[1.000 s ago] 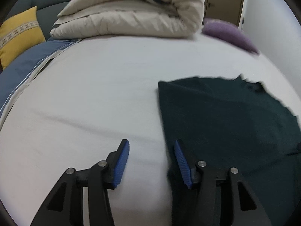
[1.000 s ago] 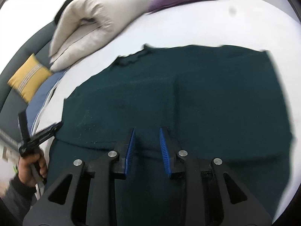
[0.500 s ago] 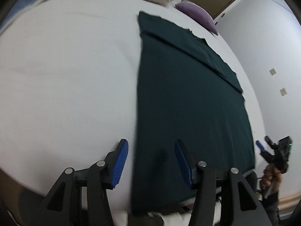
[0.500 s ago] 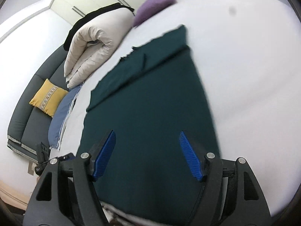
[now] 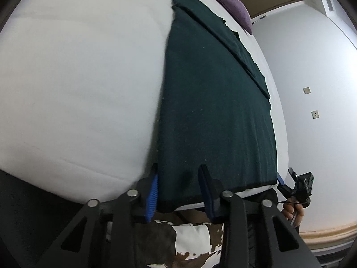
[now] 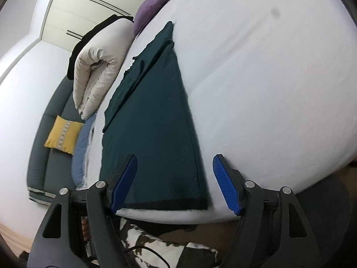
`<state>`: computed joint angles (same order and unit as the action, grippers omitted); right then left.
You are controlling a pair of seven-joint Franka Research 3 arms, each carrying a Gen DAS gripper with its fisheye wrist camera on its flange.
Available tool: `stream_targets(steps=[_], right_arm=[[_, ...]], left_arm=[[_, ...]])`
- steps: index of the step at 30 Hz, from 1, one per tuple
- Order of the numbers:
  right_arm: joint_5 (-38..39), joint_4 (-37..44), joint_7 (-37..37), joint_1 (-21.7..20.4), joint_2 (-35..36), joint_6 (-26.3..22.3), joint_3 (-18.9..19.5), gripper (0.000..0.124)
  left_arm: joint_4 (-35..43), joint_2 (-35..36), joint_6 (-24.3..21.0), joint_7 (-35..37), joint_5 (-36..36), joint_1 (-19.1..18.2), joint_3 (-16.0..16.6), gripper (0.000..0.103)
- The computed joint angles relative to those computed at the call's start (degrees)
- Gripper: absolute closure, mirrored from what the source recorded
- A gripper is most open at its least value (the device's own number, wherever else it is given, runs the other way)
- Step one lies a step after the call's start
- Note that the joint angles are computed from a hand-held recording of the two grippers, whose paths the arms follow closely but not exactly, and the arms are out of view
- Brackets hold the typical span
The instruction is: Fold small clothes
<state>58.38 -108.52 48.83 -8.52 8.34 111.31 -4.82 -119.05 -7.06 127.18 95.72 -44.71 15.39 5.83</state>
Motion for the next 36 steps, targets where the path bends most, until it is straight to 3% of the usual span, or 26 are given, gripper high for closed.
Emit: stream_targets(steps=[5, 7, 15, 21, 25, 30, 33, 36], right_arm=[[-3.0, 1.5, 2.5, 0.3, 1.0, -1.0, 0.1, 0.057], [-4.3, 2.5, 4.2, 0.7, 1.4, -1.0, 0.4, 0.059], [-11.0, 5.4, 8.8, 1.6, 2.8, -4.9, 0.9, 0.064], [-9.5, 6.5, 10.7, 0.7, 4.2, -7.1, 1.0, 0.073], [-7.5, 6.2, 11.3, -0.5, 5.0, -9.4, 0.9, 0.086], [-5.6, 5.0, 10.4, -1.1, 4.8, -10.1, 1.0, 0.093], [-6.9, 4.3, 9.7, -0.3, 4.0, -9.0, 1.1, 0.115], [-6.6, 4.3, 7.9, 0.1, 2.9, -8.8, 1.3, 0.117]], left_arm=[[-0.7, -0.5, 0.5, -0.5, 0.8, 0.1, 0.0, 0.083], [-1.2, -0.8, 0.6, -0.9, 1.8, 0.2, 0.0, 0.094], [-2.2, -2.5, 2.3, -1.2, 5.0, -0.9, 0.1, 0.096], [-3.4, -3.6, 3.0, -0.3, 2.8, -1.3, 1.1, 0.096], [-3.9, -3.9, 3.5, 0.2, 2.3, -1.5, 1.4, 0.096], [-4.4, -4.2, 4.0, 0.5, 1.4, -1.6, 1.6, 0.096], [-4.7, -4.8, 4.1, 0.9, -0.3, -1.8, 2.0, 0.096], [-4.9, -5.7, 4.3, 1.6, -4.1, -2.1, 2.8, 0.096]])
